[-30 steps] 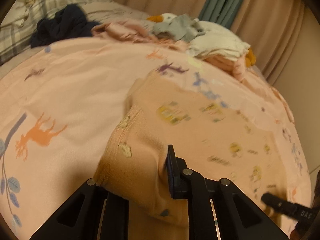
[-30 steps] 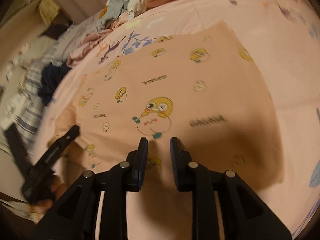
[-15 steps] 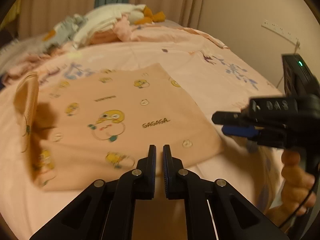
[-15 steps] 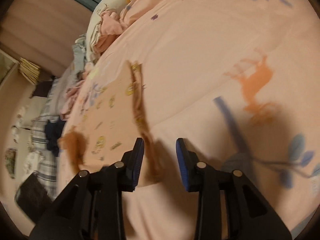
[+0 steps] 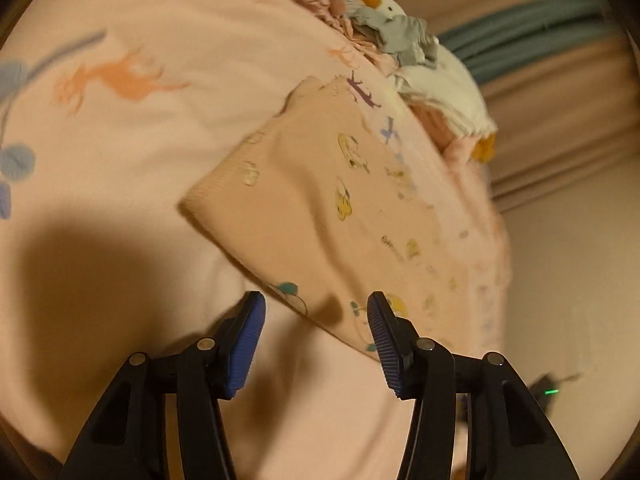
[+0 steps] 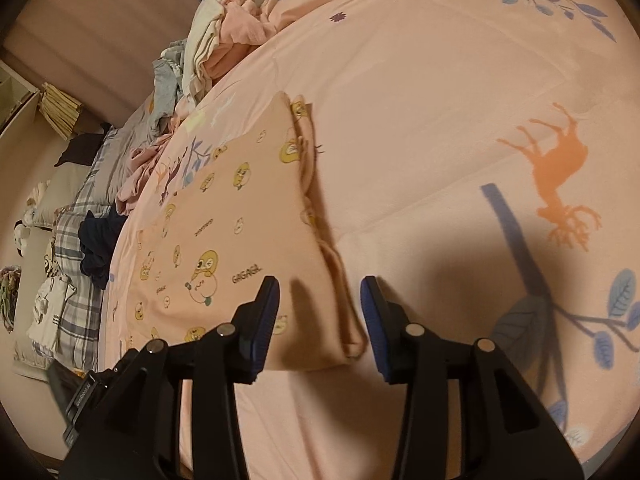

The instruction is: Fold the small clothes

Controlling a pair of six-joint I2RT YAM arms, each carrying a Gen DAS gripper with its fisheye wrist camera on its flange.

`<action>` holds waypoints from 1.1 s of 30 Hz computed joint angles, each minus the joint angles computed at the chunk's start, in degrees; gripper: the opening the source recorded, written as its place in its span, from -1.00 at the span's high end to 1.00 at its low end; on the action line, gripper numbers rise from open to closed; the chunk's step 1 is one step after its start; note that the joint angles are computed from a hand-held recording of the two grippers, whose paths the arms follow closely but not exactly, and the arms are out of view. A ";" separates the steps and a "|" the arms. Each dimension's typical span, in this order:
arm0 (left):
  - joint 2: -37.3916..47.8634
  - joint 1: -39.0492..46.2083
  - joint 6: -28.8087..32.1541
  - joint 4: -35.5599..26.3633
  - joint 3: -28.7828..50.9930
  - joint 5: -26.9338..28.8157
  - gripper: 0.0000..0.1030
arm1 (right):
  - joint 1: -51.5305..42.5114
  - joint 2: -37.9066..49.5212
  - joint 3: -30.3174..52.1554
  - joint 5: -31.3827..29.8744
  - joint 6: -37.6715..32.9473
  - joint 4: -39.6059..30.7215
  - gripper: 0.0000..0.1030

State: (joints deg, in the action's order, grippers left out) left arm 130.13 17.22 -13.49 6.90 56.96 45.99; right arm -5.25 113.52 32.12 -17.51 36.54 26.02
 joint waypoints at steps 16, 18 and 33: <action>6.38 -5.06 -12.86 12.46 7.14 -2.08 -0.24 | 3.58 1.13 1.94 3.51 -0.36 -1.10 -0.09; 6.37 -5.80 -16.40 14.37 7.34 -6.15 0.12 | 3.37 1.49 2.21 3.04 -0.48 -1.11 -0.09; -4.92 -24.48 5.50 15.66 0.99 -26.32 0.74 | -2.47 1.68 -0.75 -6.63 3.66 4.54 -0.09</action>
State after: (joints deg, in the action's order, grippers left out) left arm 125.21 -7.26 -7.99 22.56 57.94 19.67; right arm -7.72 115.19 31.37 -24.13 40.20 30.57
